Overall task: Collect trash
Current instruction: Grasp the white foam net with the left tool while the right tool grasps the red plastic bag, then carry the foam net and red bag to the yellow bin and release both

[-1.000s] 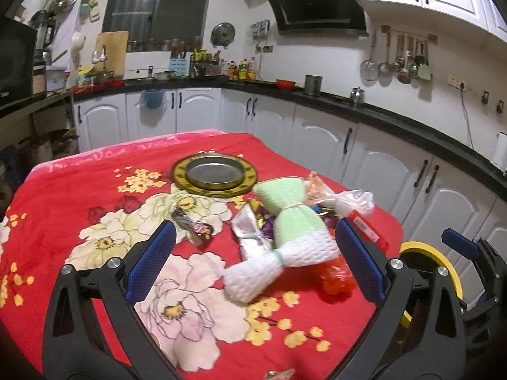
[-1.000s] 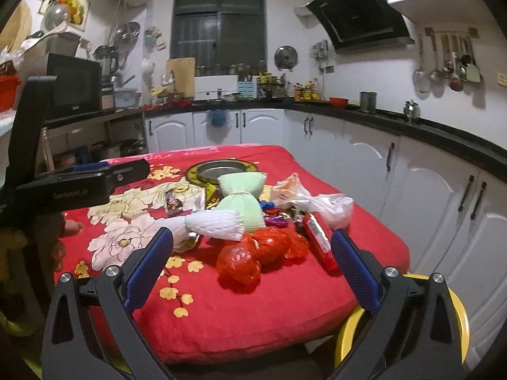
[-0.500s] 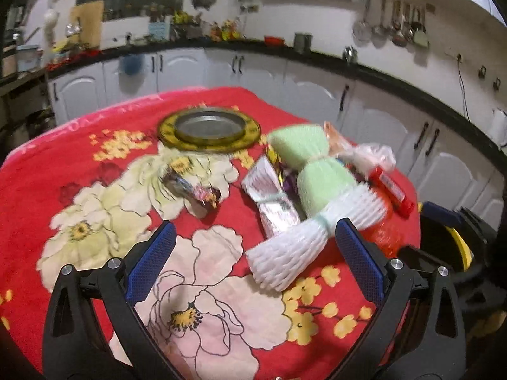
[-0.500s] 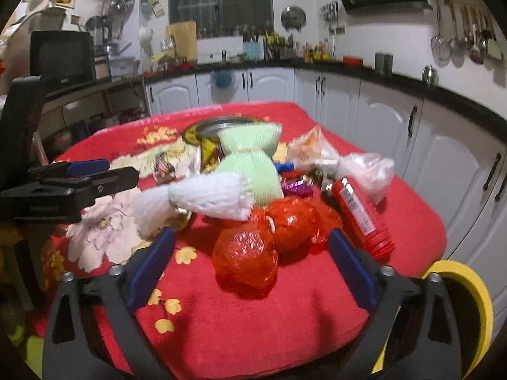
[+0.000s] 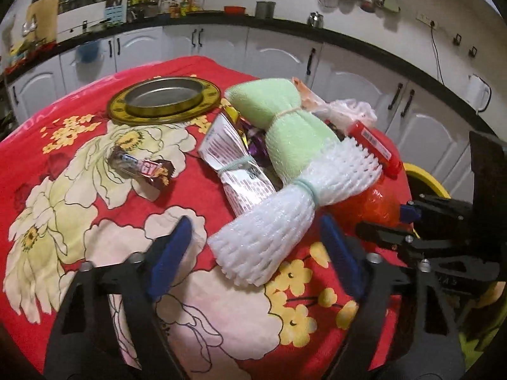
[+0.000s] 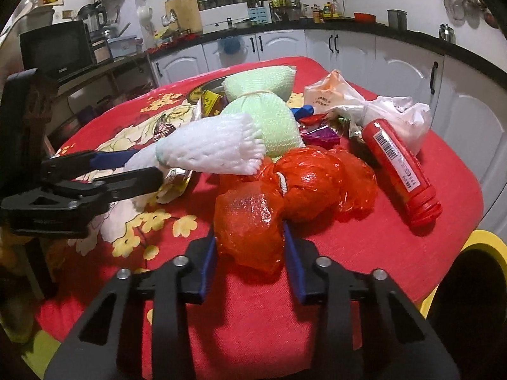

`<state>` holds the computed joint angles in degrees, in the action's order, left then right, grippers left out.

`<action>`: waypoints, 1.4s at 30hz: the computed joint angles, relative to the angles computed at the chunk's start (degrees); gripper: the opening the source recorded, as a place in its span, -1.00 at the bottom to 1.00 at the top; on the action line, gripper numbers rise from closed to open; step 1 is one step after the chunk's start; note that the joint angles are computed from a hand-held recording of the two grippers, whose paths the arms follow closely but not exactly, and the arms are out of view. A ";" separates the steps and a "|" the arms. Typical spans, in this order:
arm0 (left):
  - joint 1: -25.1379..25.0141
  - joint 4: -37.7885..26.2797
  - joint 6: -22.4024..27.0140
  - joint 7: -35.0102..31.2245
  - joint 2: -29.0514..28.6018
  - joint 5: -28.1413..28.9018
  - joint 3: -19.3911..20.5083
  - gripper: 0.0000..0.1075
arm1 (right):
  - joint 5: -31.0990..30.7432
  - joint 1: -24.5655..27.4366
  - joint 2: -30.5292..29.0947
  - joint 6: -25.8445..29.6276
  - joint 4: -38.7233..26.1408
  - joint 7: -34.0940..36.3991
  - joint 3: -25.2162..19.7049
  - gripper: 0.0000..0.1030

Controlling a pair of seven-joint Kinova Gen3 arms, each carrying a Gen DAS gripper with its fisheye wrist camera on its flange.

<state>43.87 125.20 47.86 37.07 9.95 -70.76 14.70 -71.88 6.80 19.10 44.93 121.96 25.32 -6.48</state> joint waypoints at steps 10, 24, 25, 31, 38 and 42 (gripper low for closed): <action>1.00 0.87 1.31 0.45 -1.56 1.26 0.89 -0.70 | 0.65 1.14 -1.77 2.74 1.92 2.63 0.90 -0.54; 3.85 -1.10 9.41 2.44 -2.96 1.30 4.29 -0.73 | 6.34 6.15 -5.16 12.98 1.48 0.66 5.52 -0.58; 3.98 -1.48 9.89 2.05 -2.92 1.33 4.39 -0.73 | 6.07 6.67 -5.47 13.65 1.58 1.06 5.84 -0.58; 4.94 -4.32 12.16 0.01 -2.17 1.69 4.70 -0.73 | 4.32 8.83 -6.39 16.75 1.06 2.66 7.70 -0.58; 5.47 -9.80 13.07 -5.50 -0.09 4.29 3.67 -0.73 | 3.11 11.31 -6.35 19.36 -0.21 3.04 9.47 -0.58; 5.68 -13.27 11.69 -8.70 1.63 4.90 2.42 -0.73 | 2.24 12.97 -6.40 20.73 -1.07 3.24 10.36 -0.58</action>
